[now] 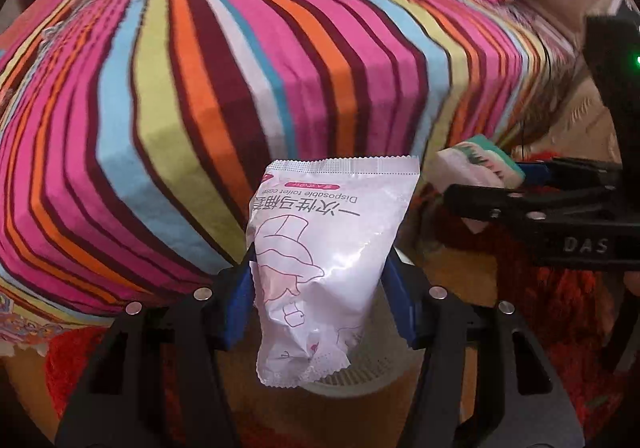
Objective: Collect trash
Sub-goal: 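Carry the white packet and green tissue pack with both tools over the wastebasket, then open both tools to drop the packet and tissue pack into the wastebasket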
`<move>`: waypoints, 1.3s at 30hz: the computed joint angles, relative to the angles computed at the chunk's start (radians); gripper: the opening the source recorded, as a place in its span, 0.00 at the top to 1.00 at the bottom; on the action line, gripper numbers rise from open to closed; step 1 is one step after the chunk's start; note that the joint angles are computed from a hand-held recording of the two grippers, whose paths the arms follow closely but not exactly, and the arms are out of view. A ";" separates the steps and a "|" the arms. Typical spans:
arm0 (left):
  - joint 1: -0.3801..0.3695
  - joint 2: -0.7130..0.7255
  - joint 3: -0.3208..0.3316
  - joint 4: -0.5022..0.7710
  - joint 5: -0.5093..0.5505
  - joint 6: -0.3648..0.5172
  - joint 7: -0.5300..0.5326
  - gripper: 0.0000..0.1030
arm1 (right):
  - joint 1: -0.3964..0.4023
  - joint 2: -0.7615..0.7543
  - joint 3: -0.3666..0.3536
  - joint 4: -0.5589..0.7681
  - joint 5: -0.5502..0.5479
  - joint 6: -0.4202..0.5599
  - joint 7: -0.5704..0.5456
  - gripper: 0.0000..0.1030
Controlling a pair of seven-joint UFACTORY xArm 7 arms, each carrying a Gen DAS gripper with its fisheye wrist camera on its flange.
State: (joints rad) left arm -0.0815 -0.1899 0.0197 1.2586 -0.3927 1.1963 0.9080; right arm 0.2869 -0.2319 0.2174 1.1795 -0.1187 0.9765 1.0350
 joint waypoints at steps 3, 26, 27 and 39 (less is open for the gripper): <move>-0.008 -0.007 -0.018 -0.024 0.048 -0.001 -0.001 0.45 | 0.011 0.005 -0.022 -0.033 0.095 -0.011 -0.018 0.35; -0.058 0.236 -0.091 0.018 0.413 0.153 -0.307 0.45 | 0.009 0.169 -0.089 -0.114 0.590 -0.018 -0.164 0.35; -0.057 0.247 -0.089 0.023 0.417 0.162 -0.323 0.45 | 0.007 0.180 -0.089 -0.114 0.599 -0.019 -0.169 0.35; -0.046 0.381 -0.078 0.084 0.435 0.242 -0.431 0.45 | -0.017 0.269 -0.080 -0.137 0.715 -0.029 -0.224 0.35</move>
